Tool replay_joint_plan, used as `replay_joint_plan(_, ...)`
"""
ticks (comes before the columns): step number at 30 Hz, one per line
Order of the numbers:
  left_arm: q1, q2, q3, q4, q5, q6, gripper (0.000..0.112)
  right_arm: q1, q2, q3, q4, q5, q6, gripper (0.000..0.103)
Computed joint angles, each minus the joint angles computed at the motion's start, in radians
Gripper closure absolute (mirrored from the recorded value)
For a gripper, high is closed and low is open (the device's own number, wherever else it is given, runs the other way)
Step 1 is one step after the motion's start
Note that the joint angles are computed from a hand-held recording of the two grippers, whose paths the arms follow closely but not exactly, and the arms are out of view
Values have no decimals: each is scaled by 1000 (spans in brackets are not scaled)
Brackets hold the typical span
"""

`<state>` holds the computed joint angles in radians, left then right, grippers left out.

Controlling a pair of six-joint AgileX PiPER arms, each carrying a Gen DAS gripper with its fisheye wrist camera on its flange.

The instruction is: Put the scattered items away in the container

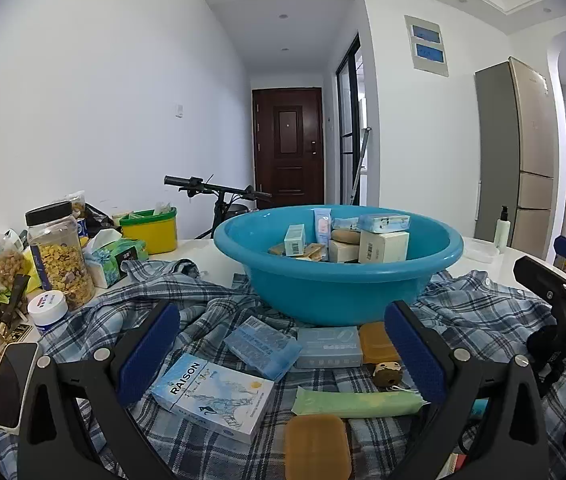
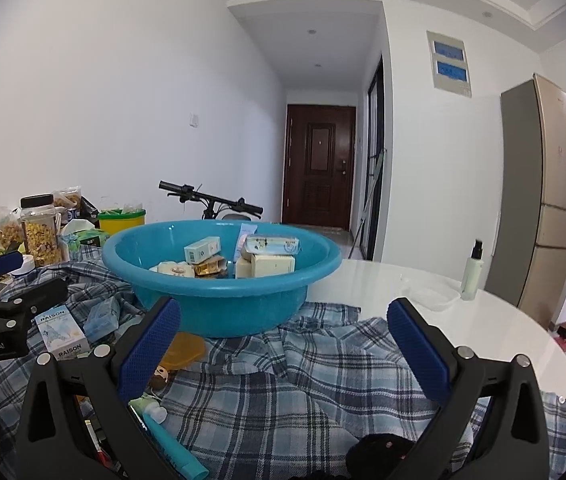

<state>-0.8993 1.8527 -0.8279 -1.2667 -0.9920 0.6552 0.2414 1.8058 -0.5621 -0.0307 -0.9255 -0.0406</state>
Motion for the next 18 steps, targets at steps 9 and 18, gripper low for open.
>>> replay_joint_plan(9,-3,7,-4,-27,-18,0,9,-46,9,-55,-24,117,92,0)
replay_joint_plan(18,7,2,0,-10,4,-2,9,-24,5,-57,35,126,44,0)
